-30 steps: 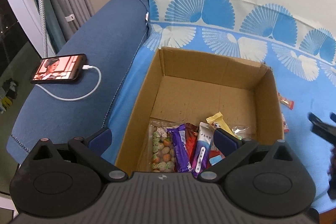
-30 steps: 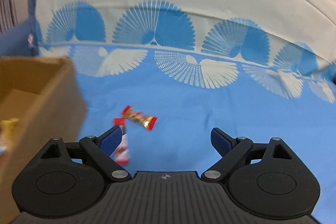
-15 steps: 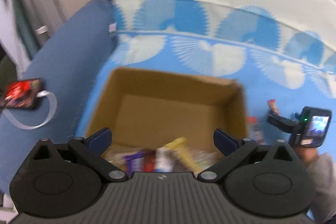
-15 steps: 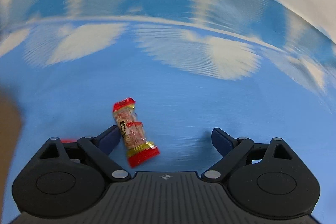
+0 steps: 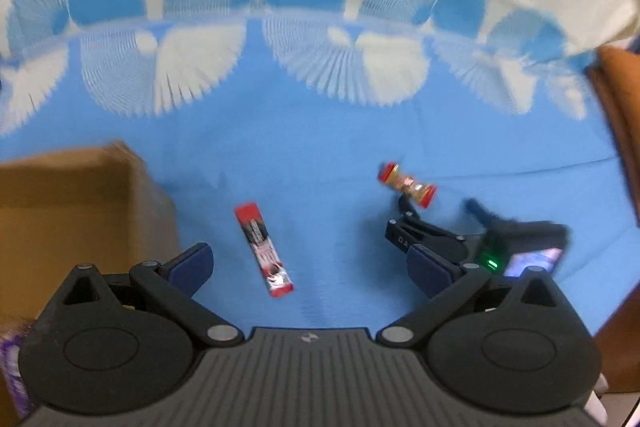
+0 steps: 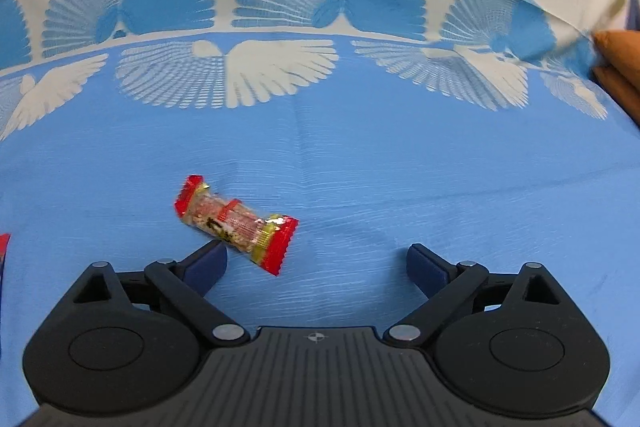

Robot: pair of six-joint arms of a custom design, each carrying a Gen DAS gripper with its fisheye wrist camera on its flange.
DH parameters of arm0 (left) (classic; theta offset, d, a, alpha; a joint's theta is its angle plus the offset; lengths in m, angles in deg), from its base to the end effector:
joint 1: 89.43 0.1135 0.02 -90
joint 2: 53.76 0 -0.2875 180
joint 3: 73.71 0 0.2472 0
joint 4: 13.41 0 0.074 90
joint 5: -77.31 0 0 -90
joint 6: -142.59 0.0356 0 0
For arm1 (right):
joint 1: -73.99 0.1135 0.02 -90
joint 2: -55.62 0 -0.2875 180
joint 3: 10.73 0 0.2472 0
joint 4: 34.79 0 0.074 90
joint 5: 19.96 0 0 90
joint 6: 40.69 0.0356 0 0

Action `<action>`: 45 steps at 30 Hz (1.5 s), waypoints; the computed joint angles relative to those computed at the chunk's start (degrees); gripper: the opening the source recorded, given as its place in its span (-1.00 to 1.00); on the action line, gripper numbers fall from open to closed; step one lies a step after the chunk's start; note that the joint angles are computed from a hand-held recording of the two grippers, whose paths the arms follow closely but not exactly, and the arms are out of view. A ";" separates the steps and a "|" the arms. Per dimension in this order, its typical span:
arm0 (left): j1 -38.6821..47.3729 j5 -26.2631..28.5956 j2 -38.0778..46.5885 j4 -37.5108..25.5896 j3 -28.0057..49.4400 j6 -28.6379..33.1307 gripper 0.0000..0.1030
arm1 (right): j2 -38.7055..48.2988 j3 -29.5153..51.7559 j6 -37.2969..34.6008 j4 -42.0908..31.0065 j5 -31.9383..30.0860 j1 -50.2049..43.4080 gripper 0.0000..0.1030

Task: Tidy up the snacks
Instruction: 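Move both tools over the red packets on the bed, then grasp the red Nescafe stick with the left gripper while the right grasps the red-gold candy, then carry the Nescafe stick and red-gold candy over the box with both grippers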

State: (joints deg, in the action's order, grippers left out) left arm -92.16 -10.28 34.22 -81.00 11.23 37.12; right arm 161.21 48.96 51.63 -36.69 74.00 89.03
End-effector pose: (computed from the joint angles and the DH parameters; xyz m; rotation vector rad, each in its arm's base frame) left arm 0.2927 -0.0155 0.2843 -0.3019 2.7951 -0.1343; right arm 0.3318 0.0866 0.1318 -0.2343 2.3918 0.0578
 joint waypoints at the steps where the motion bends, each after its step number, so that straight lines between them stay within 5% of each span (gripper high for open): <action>1: -1.14 -1.65 2.40 1.56 -0.79 -2.43 1.00 | 0.04 -0.11 -1.98 0.53 -1.59 -0.26 0.89; 4: -2.10 -3.69 8.52 4.50 -1.84 -6.61 1.00 | 0.08 -0.40 -8.01 2.10 -5.64 -1.05 0.89; 9: -2.28 -6.30 19.84 4.85 1.53 -4.81 1.00 | 1.96 1.08 -15.35 3.84 -9.83 -2.11 0.96; 14: 1.12 -4.29 27.74 5.85 3.36 -4.52 1.00 | 3.64 2.59 -14.01 3.80 -13.25 -3.56 0.99; 20: 2.25 -3.61 25.28 10.16 -1.15 -3.29 1.00 | 4.68 1.83 -12.85 7.15 -13.74 -2.77 0.99; 22: 2.07 -4.41 23.36 11.18 -2.90 -3.79 0.82 | 4.35 1.39 -13.55 7.62 -15.54 -2.95 0.67; 24: 1.78 -4.62 19.56 13.18 -5.42 -2.96 0.05 | 2.85 0.33 -14.91 7.59 -18.64 -3.13 -0.42; 25: 2.21 -3.22 17.63 13.47 -6.48 -1.62 -0.73 | 1.76 0.22 -15.07 6.05 -17.67 -2.50 -0.52; 30: 3.49 0.55 10.17 11.56 -10.11 -0.98 -0.71 | -3.78 -1.51 -9.37 1.26 -15.25 -1.34 -0.54; 36: 2.48 1.88 -4.80 8.41 -14.65 1.54 -0.71 | -21.65 -8.18 0.54 -5.37 -12.86 -1.70 -0.54; 45: -2.47 0.49 -27.24 -5.53 -15.97 3.65 -0.71 | -56.06 -10.07 10.58 -36.00 -7.66 1.92 -0.54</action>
